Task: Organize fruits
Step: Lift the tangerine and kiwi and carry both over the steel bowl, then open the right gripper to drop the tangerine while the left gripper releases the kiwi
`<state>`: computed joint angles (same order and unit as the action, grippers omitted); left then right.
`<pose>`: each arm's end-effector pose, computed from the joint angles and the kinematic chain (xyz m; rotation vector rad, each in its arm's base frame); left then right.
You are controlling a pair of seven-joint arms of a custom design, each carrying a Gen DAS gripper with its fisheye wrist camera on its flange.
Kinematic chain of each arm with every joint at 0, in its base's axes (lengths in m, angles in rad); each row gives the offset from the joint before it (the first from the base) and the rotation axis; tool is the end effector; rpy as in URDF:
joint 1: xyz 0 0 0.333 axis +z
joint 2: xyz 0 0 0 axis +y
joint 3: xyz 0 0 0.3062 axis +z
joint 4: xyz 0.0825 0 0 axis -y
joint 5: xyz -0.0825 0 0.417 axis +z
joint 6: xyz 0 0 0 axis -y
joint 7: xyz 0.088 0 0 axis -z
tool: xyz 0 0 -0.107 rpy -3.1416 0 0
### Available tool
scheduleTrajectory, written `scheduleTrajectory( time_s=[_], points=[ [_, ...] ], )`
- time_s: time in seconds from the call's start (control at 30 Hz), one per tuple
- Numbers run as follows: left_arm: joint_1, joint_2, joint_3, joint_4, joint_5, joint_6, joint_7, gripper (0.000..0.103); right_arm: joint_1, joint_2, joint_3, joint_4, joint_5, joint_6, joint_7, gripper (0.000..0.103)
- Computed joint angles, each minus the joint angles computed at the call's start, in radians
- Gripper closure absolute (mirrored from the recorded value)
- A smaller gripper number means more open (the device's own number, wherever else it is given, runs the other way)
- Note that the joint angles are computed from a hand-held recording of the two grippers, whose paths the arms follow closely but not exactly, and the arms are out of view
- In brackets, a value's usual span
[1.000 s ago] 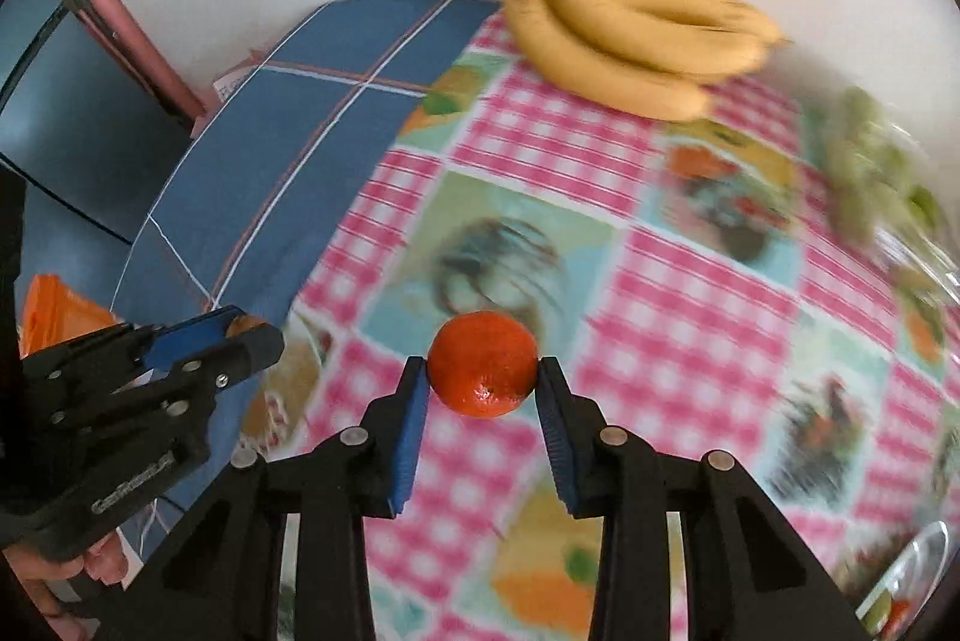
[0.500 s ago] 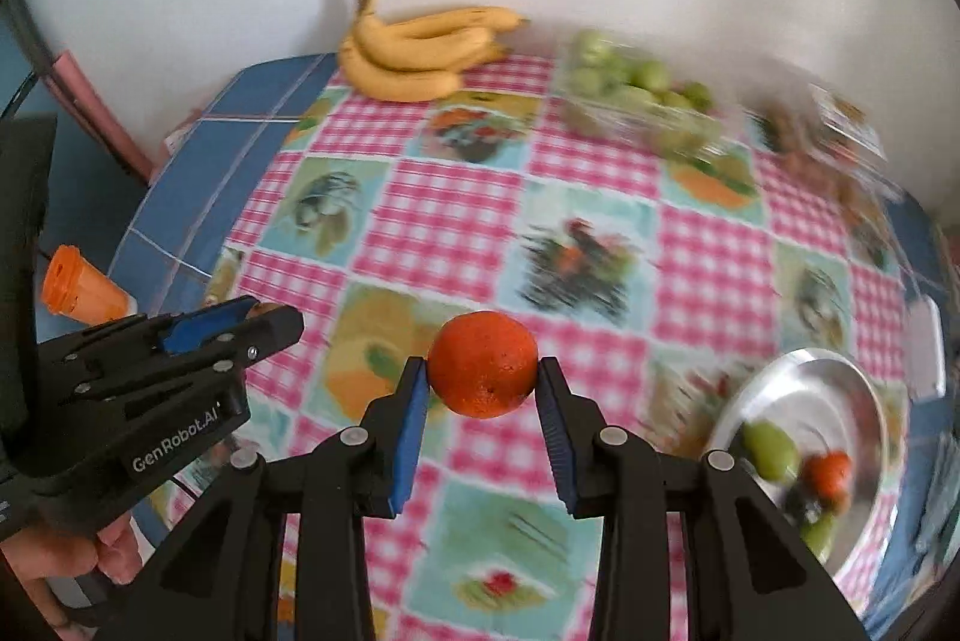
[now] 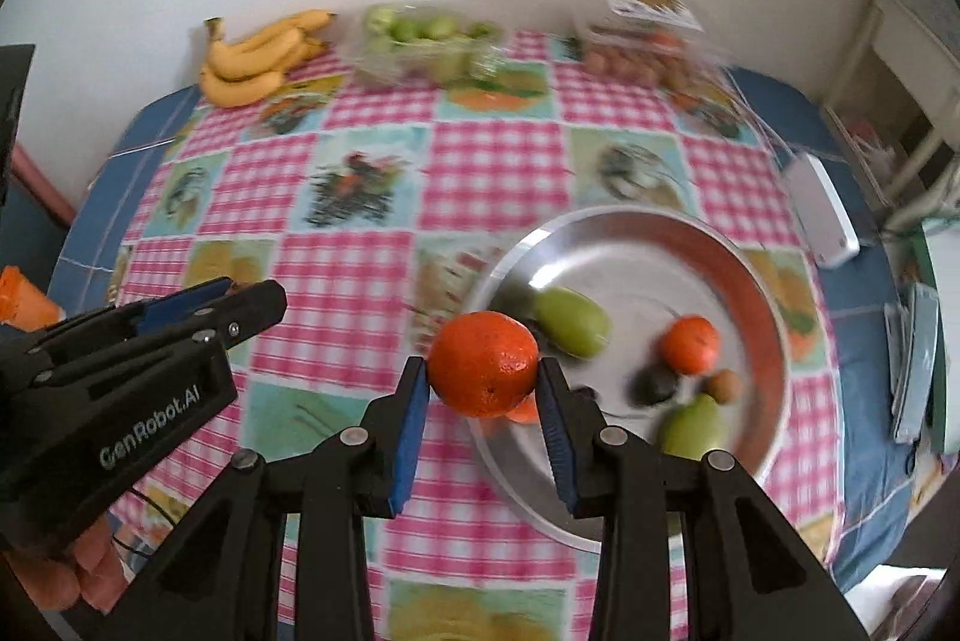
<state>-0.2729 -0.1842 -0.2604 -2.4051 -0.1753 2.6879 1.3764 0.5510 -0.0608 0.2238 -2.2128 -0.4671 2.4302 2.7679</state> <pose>0.4620 -0.2674 0.4030 -1.8518 2.2793 -0.6706 0.4091 0.3996 0.4044 -1.8553 2.0631 -0.4277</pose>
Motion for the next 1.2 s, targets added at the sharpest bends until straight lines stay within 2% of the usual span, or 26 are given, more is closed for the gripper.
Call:
scheduleTrajectory(
  time_s=[0.2, 0.4, 0.53, 0.7, 1.0, 1.2],
  points=[
    [-0.021, 0.044, -0.040, 0.018, 0.066, 0.043, -0.073, 0.074, -0.023, -0.083, -0.008, -0.092, 0.010, 0.005, 0.028, 0.065],
    [-0.038, 0.094, -0.038, 0.055, 0.100, 0.047, -0.108, 0.074, -0.043, -0.107, -0.005, -0.120, 0.014, -0.003, 0.041, 0.065],
    [-0.059, 0.121, -0.032, 0.074, 0.054, 0.063, -0.076, 0.074, -0.057, -0.126, -0.022, -0.160, 0.054, 0.044, 0.036, 0.065],
    [-0.081, 0.183, -0.029, 0.114, -0.040, 0.050, 0.000, 0.074, -0.068, -0.123, -0.039, -0.197, 0.136, 0.050, -0.001, 0.065],
    [-0.093, 0.250, -0.033, 0.160, -0.098, 0.034, 0.055, 0.074, -0.075, -0.107, -0.056, -0.234, 0.261, 0.070, -0.071, 0.064],
    [-0.093, 0.249, -0.035, 0.162, -0.129, 0.020, 0.078, 0.073, -0.075, -0.104, -0.052, -0.233, 0.286, 0.064, -0.100, 0.064]
  ],
)
